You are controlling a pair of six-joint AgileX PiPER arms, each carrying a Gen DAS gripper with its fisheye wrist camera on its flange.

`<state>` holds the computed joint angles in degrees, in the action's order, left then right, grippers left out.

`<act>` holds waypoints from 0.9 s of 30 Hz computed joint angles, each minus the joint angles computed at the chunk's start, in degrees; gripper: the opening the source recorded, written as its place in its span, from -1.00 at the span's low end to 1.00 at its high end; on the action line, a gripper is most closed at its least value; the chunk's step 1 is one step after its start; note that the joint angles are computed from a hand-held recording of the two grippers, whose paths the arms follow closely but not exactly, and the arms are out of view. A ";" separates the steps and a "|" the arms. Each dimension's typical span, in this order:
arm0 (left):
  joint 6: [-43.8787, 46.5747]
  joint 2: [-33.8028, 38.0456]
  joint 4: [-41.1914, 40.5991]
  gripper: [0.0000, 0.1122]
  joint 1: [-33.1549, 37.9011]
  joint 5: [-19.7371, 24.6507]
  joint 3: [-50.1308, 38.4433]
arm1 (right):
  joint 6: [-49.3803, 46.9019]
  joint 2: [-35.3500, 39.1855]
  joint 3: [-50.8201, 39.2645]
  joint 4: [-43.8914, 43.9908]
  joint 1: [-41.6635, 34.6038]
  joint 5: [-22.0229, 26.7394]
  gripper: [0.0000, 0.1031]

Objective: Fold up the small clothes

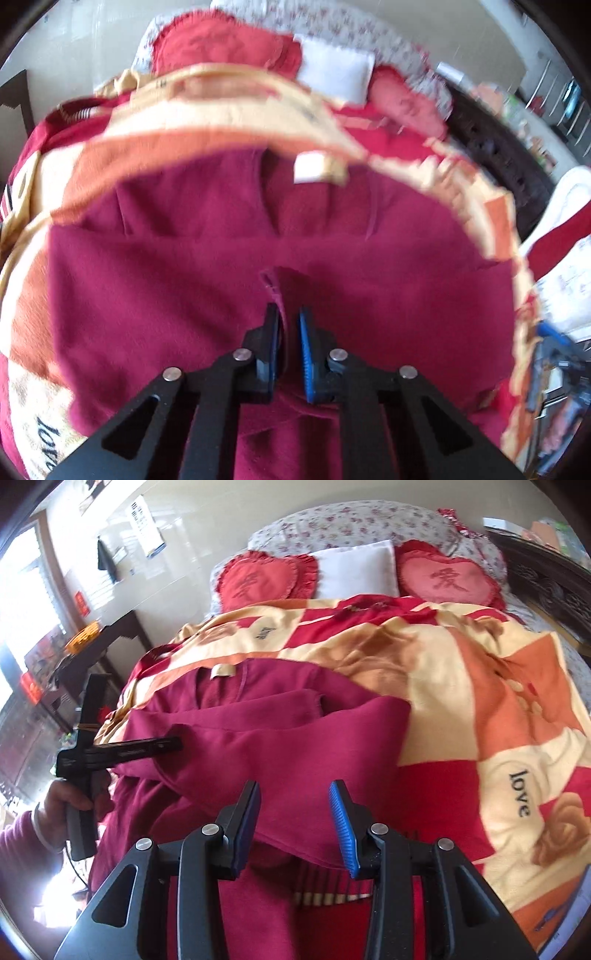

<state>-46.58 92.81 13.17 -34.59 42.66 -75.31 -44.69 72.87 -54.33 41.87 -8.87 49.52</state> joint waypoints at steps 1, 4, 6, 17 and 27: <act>-0.19 -1.49 0.66 -0.88 -0.06 -0.36 0.31 | -0.09 0.00 -0.12 0.18 -0.77 -0.19 -0.62; -0.47 -7.52 2.48 -0.88 1.08 -1.31 1.00 | 0.63 1.17 -1.10 0.59 -2.24 -0.65 -0.61; -2.03 -10.55 5.23 -0.88 2.41 -0.13 1.07 | 1.91 2.31 -1.72 0.54 -2.20 -1.80 -0.60; -6.73 -13.91 5.83 -0.88 9.14 2.33 14.39 | 7.83 14.38 -8.48 1.83 3.61 -6.49 -0.20; -4.44 -11.98 4.21 -0.87 8.08 1.28 12.85 | 15.79 22.31 -17.20 -8.37 10.59 -11.46 -1.00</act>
